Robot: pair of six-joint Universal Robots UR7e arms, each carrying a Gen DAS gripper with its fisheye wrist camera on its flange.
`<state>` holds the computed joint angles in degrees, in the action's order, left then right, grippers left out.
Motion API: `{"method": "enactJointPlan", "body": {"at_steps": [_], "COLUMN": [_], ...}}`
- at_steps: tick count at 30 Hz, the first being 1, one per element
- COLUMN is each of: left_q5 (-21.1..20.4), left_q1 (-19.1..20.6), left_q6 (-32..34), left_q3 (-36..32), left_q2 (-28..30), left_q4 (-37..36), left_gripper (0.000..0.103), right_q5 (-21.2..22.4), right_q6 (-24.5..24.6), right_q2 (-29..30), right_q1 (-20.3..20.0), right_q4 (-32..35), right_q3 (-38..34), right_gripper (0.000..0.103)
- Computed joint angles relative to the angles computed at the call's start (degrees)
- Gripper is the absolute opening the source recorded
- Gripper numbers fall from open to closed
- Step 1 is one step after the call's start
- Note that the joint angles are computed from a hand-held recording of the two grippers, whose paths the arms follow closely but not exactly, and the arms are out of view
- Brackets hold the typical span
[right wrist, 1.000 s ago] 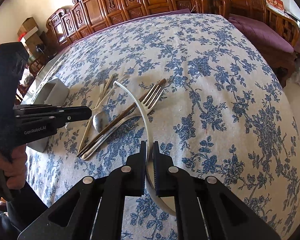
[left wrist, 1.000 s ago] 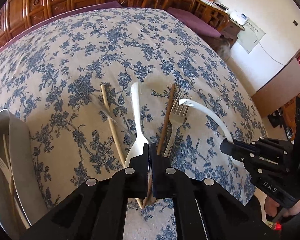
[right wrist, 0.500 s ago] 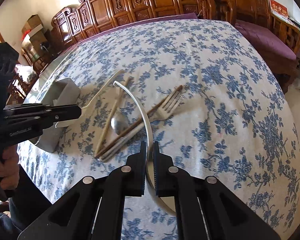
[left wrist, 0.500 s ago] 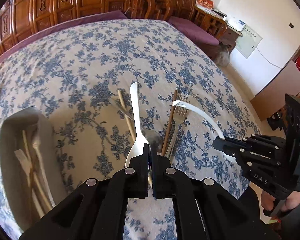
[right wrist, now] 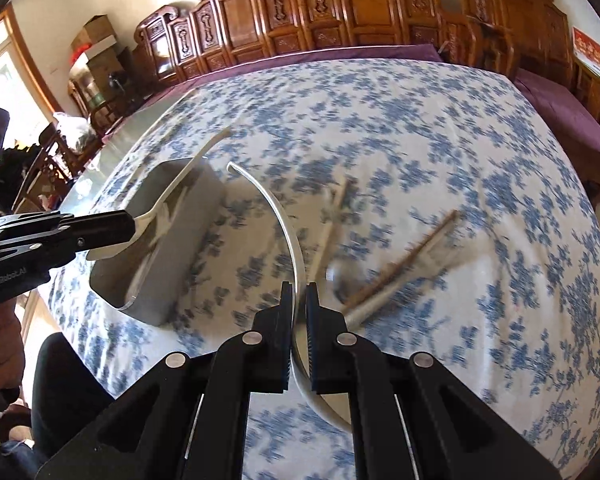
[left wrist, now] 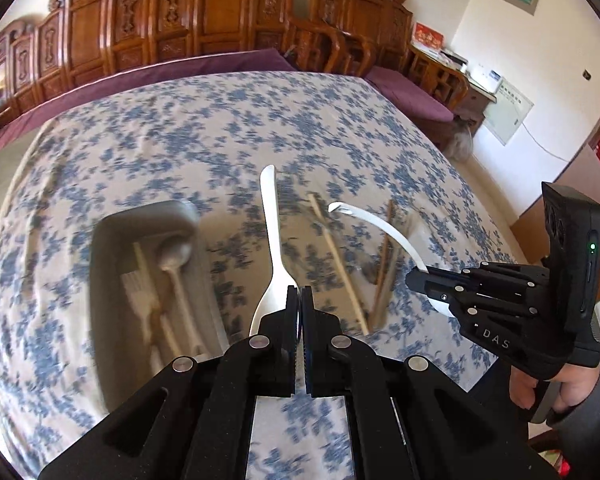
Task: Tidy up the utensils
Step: 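Lower the white fork into the tray and open left gripper while right carries the spoon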
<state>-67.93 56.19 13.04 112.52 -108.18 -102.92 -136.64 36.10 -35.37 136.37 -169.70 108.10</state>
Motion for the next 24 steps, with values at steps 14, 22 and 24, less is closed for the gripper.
{"method": "enactJointPlan", "body": {"at_steps": [14,22,24], "left_q5": [1.64,3.69,4.10], "left_q1": [9.34,13.61,14.02], "left_q6": [4.57,5.81,5.90], "left_q3": [-5.40,-6.39,-6.19], "left_q2": [1.17,4.31,4.85], "left_q4": [-0.85,-3.21,-3.65], "left_gripper": [0.001,0.001,0.001], "right_q5": [2.48,4.06,4.44], "right_q6": [-2.83,-3.94,-3.86], "right_q2": [6.40,8.50,8.63], "right_q1": [1.75,2.42,2.42], "right_q4": [4.71,5.49,5.50], "right_q3": [-11.07,-14.55,-14.90], "right_gripper": [0.008,0.008,0.008]}}
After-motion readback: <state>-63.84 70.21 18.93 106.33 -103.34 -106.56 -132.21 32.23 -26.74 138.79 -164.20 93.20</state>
